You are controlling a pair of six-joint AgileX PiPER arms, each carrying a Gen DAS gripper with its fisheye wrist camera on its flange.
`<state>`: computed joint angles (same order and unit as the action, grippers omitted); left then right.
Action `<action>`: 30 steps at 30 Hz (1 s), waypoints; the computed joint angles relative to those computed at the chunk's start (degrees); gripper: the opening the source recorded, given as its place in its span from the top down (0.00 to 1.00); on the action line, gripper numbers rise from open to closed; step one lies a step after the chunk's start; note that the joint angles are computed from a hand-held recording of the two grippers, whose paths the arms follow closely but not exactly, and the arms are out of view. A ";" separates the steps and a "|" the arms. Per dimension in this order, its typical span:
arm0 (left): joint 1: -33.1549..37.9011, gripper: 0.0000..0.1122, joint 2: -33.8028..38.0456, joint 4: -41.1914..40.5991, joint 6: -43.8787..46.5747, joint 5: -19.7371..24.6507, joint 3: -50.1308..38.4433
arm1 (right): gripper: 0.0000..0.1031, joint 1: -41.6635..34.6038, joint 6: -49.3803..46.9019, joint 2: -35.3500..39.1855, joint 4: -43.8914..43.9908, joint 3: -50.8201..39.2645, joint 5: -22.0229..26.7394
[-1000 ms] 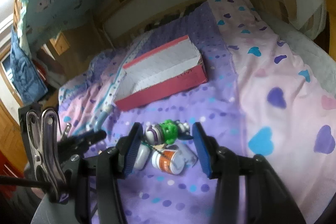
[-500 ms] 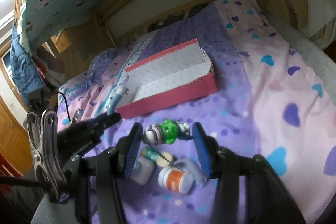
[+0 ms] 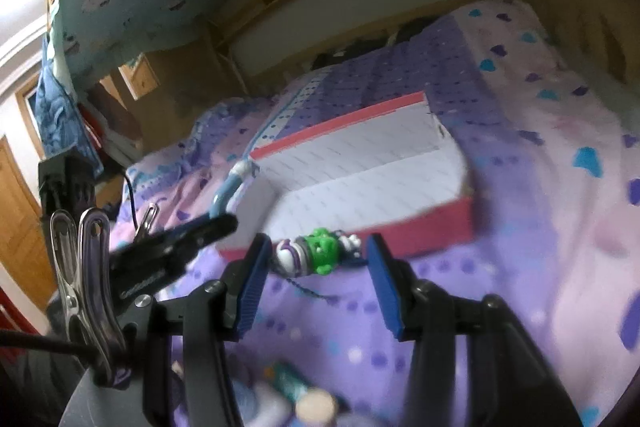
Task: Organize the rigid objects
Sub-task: 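Carry the tube and keychain into the pink box and open both grippers, then withdraw both grippers from the box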
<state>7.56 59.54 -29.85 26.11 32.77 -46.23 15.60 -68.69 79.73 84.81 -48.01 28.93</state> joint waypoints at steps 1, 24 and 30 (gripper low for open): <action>0.15 0.84 0.87 0.48 -0.45 -0.04 -0.32 | 0.51 -0.06 -1.15 1.35 1.28 -0.96 0.27; -2.95 0.59 13.49 17.14 -20.00 -0.94 -4.23 | 0.09 3.10 9.23 16.74 -11.18 -15.04 -7.27; -2.41 0.55 13.87 16.50 -19.56 -0.44 -4.36 | 0.04 4.80 9.32 16.24 -13.35 -14.44 -10.05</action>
<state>5.15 73.40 -13.35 6.55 32.33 -50.60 20.40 -59.37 95.97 71.47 -62.44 18.87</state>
